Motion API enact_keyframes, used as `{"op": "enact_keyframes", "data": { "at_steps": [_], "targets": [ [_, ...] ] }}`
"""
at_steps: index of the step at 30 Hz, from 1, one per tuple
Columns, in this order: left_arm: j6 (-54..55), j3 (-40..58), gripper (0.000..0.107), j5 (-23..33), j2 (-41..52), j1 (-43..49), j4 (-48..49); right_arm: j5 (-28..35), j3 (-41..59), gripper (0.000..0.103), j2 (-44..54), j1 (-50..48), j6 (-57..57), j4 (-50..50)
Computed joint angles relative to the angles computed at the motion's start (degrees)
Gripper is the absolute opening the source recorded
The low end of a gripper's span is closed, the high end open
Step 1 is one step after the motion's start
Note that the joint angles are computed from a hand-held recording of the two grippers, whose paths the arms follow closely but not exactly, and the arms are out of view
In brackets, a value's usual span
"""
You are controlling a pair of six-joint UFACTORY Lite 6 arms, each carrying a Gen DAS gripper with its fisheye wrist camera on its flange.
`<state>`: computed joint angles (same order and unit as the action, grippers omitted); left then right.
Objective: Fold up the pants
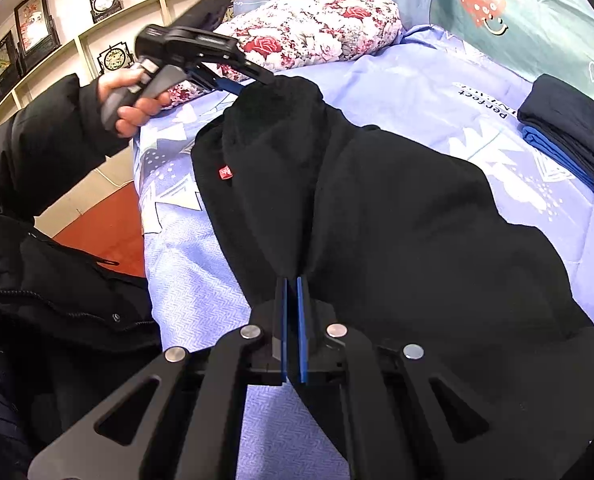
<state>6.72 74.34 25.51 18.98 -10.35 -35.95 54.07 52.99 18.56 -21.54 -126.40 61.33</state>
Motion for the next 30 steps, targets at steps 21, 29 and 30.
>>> {"op": "enact_keyframes", "data": {
  "at_steps": [21, 29, 30],
  "targets": [
    [-4.7, -1.0, 0.045, -4.7, -2.1, -0.8, 2.3, 0.0, -2.1, 0.004, -1.9, -0.6, -0.8, 1.9],
    [-8.6, -5.2, 0.044, -0.9, -10.4, 0.8, 8.4, 5.5, -1.3, 0.004, -4.3, -2.7, 1.9, -2.2],
    [-10.1, -5.0, 0.045, 0.6, -10.6, 0.9, 10.9, 5.8, -2.1, 0.004, -5.5, -2.8, 1.4, -2.7]
  ]
}}
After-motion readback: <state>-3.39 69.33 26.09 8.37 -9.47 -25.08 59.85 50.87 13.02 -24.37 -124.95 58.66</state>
